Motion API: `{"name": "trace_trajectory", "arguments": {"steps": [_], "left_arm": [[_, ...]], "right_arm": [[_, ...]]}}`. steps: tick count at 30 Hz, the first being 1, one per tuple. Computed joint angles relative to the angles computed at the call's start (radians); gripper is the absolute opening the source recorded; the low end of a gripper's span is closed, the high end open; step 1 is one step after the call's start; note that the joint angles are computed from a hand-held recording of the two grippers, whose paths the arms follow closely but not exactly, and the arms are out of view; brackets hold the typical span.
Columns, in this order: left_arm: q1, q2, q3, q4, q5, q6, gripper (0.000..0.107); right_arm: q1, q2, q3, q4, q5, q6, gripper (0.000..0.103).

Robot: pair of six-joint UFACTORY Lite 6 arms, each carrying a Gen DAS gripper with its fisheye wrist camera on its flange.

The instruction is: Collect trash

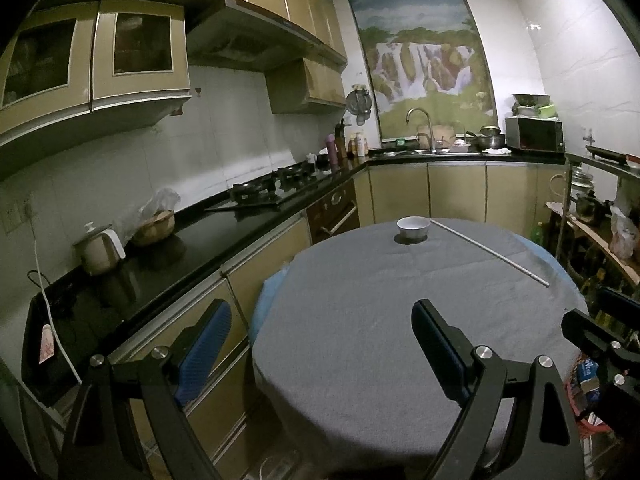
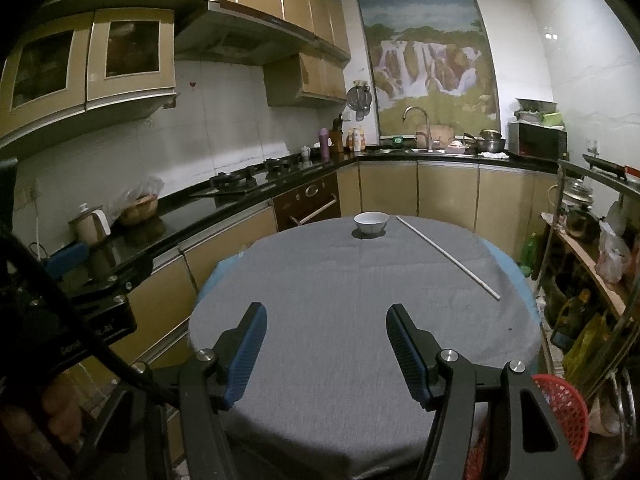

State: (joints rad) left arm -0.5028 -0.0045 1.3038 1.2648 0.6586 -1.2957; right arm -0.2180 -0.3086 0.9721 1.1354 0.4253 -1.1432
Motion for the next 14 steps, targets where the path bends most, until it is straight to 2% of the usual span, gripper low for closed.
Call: {"name": "trace_trajectory", "arguments": {"steps": [6, 14], "left_arm": [[-0.001, 0.08, 0.072, -0.021, 0.007, 0.019, 0.092], [-0.012, 0.254, 0.252, -0.103, 0.018, 0.099, 0.092]], "right_arm": [[-0.009, 0.043, 0.039, -0.032, -0.007, -0.001, 0.066], [-0.116, 0.211, 0.165, -0.013, 0.069, -0.035, 0.066]]}}
